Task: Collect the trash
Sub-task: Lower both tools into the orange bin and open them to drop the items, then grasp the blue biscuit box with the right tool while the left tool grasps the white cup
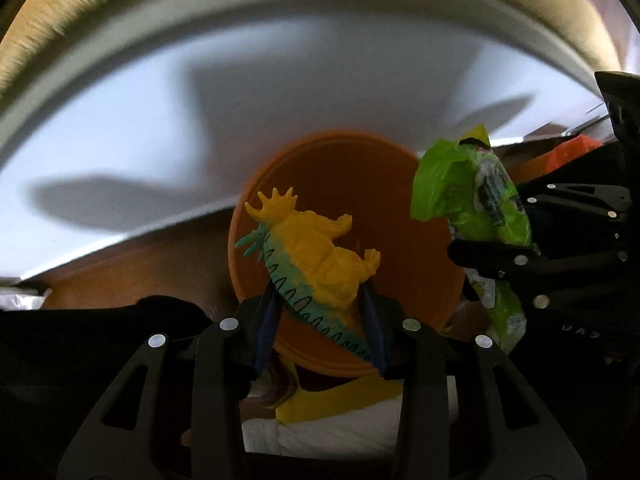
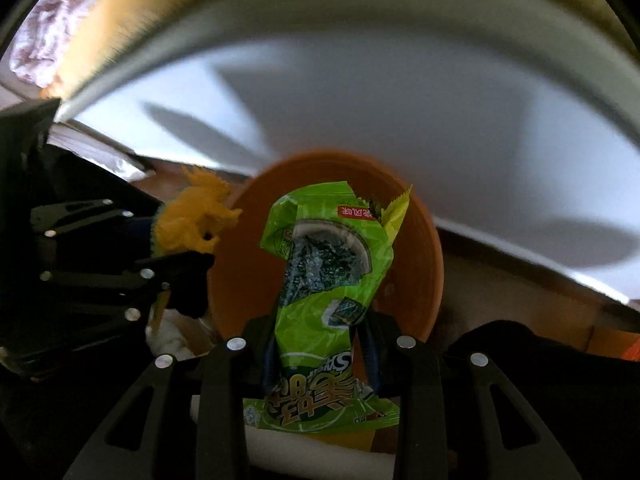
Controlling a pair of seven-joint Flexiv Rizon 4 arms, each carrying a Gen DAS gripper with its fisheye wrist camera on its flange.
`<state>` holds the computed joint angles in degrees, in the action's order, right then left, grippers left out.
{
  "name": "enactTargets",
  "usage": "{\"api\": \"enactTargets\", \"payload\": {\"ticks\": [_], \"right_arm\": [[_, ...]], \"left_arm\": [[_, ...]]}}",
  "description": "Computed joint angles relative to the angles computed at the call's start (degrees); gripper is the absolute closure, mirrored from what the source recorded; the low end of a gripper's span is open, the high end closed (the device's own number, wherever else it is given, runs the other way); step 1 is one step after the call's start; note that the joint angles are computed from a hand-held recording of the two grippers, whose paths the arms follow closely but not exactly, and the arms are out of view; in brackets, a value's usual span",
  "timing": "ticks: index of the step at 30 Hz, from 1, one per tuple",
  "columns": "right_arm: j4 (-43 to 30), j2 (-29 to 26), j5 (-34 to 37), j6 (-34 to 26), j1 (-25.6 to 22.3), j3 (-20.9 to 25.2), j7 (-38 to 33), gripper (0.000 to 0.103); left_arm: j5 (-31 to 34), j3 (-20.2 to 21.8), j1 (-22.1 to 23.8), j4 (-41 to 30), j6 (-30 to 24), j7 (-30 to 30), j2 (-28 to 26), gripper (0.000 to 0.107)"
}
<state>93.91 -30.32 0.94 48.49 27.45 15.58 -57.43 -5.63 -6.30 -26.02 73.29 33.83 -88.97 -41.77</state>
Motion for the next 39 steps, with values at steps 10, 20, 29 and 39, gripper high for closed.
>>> {"api": "enactTargets", "payload": {"ticks": [10,20,29,39], "right_arm": [[-3.92,-2.98,0.09,-4.99,0.48,-0.65,0.85,0.045],[0.07,-0.37,0.10,-1.10,0.15,-0.70,2.97,0.045],[5.79,7.92,-0.36,2.67,-1.34,0.13,1.12,0.045],[3.67,14.12,-2.82,11.51,-3.40,-2.13,-5.11,0.042]], "left_arm": [[1.80,1.04,-0.94,-4.48,-6.04,-1.13,-3.05,0.062],[2.53,1.29,-1.08,-4.57,-4.67,-2.07,-2.34,0.047],[2.05,0.55,-0.16,-0.81,0.41,-0.62,1.57,0.046],[4.06,1.72,1.03,-1.31,13.65,1.23,7.40,0.037]]}}
